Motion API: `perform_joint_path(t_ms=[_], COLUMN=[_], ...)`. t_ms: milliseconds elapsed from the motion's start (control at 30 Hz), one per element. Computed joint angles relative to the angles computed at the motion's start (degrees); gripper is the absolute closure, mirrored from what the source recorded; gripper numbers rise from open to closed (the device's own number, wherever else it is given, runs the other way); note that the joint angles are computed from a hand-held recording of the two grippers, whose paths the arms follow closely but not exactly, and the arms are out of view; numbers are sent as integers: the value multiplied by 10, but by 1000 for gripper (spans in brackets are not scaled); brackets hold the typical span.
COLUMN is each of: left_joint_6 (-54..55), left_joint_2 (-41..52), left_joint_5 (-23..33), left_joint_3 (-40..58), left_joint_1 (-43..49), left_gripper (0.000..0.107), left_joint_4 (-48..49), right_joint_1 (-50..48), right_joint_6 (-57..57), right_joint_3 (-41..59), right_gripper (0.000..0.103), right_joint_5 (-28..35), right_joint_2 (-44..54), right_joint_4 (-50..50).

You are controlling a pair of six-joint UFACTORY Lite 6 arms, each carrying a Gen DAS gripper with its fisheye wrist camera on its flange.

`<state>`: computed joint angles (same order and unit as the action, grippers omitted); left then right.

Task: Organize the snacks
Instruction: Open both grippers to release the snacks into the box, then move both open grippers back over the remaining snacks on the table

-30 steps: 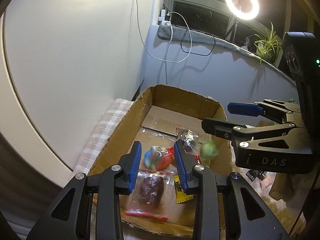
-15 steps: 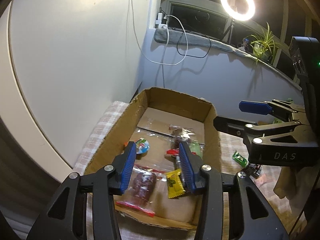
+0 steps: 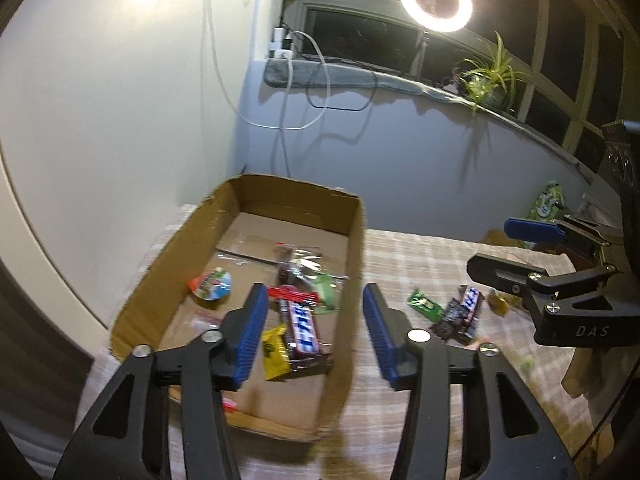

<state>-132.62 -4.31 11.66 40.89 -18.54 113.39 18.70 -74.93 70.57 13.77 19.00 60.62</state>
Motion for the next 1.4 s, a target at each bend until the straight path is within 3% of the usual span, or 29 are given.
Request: perform_joint_path(t_ms=[167, 500, 833, 1000, 1233, 1400], left_joint_6=[24, 19, -61, 26, 167, 179], left_joint_2=[15, 94, 197, 248, 310, 342], left_joint_5=[12, 11, -24, -33, -41, -50], left_joint_3=[14, 71, 141, 187, 245, 272], left_joint_1=[-44, -112, -138, -143, -140, -133], left_gripper=[49, 49, 49, 49, 50, 55], left_joint_4=[-34, -43, 38, -38, -166, -174], right_joint_1=[-55, -152, -228, -259, -274, -278], right_joint_6=[-70, -195, -308, -330, -356, -332], right_joint_3=[-68, -161, -214, -214, -217, -196], right_gripper=[6, 6, 6, 7, 15, 35], right_joint_5=[13, 47, 71, 93, 99, 104], right_joint_2=[-45, -69, -53, -29, -3, 26], right_joint_4=[54, 107, 149, 159, 171, 157])
